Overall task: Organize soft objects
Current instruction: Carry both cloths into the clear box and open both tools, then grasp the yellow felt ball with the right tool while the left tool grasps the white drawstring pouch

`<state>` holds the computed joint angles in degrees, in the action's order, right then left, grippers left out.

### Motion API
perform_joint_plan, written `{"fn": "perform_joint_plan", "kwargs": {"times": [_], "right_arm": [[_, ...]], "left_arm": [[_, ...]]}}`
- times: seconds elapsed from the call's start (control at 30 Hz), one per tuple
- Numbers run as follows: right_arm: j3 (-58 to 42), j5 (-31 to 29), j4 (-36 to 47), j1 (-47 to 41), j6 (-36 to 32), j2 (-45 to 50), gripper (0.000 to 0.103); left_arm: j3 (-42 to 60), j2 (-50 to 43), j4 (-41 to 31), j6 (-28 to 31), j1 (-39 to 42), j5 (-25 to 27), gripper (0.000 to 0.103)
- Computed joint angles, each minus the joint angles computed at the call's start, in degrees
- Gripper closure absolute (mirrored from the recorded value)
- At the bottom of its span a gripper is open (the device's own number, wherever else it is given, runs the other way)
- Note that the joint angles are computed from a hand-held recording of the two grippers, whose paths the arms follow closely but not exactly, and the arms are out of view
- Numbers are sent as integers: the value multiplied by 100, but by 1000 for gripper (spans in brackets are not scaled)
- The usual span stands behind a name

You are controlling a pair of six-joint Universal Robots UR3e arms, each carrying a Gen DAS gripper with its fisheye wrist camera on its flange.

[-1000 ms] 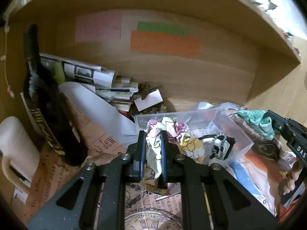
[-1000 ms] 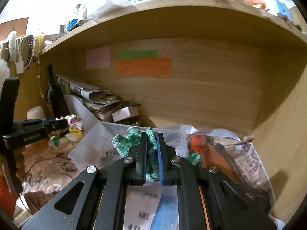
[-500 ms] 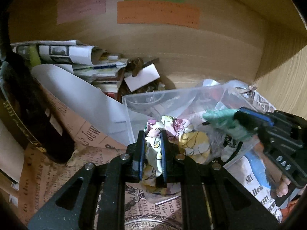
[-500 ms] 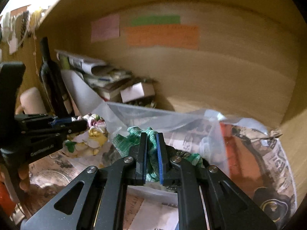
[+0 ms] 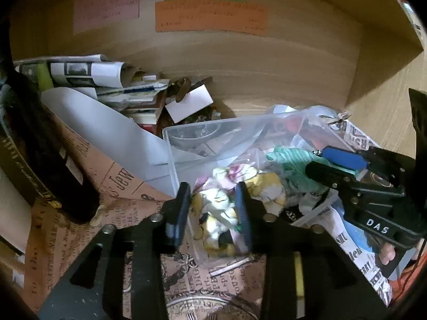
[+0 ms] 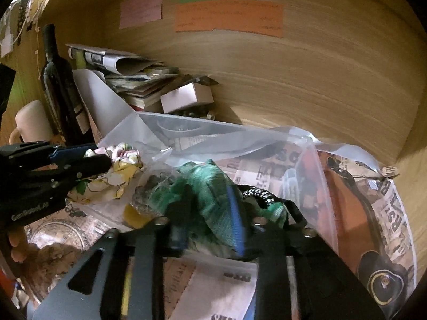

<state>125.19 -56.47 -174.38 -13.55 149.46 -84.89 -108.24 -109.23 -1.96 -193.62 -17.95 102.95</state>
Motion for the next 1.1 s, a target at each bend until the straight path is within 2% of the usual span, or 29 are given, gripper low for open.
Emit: {"fn": "perform_joint_plan", "kwargs": {"times": [0.07,0.17,0.23,0.33,0.4,0.63,0.97,1.07,1.1], "right_arm": [[87,131,35,-101,-35,-162,62],[300,369,130,-295,-115,-527,50],[483,578,206,-453,-202,-806,39],[771,852,423,-654,-390,-1285,29],[951,1004,641,-773,-545,-1591,27],[1353,1277,1748,-995,-1160,-2213,27],[1357,418,1937,-301,-1322,-1511,28],[1248,314,2102,-180,-1375,-1322,38],[1186,339,2265,-184,-1427,-1283,45]], "left_arm": [[-109,93,102,-24,-59,114,53],[-363,345,213,-64,-65,85,47],[-515,513,257,-97,-76,93,44],[-784,789,382,-152,-115,159,36],[-902,907,450,-179,-156,209,32],[-1498,1333,703,-339,-311,347,8],[-2110,1547,535,-671,-324,132,6],[-2256,1536,579,-804,-385,127,6],[-2280,1518,594,-851,-424,142,6]]}}
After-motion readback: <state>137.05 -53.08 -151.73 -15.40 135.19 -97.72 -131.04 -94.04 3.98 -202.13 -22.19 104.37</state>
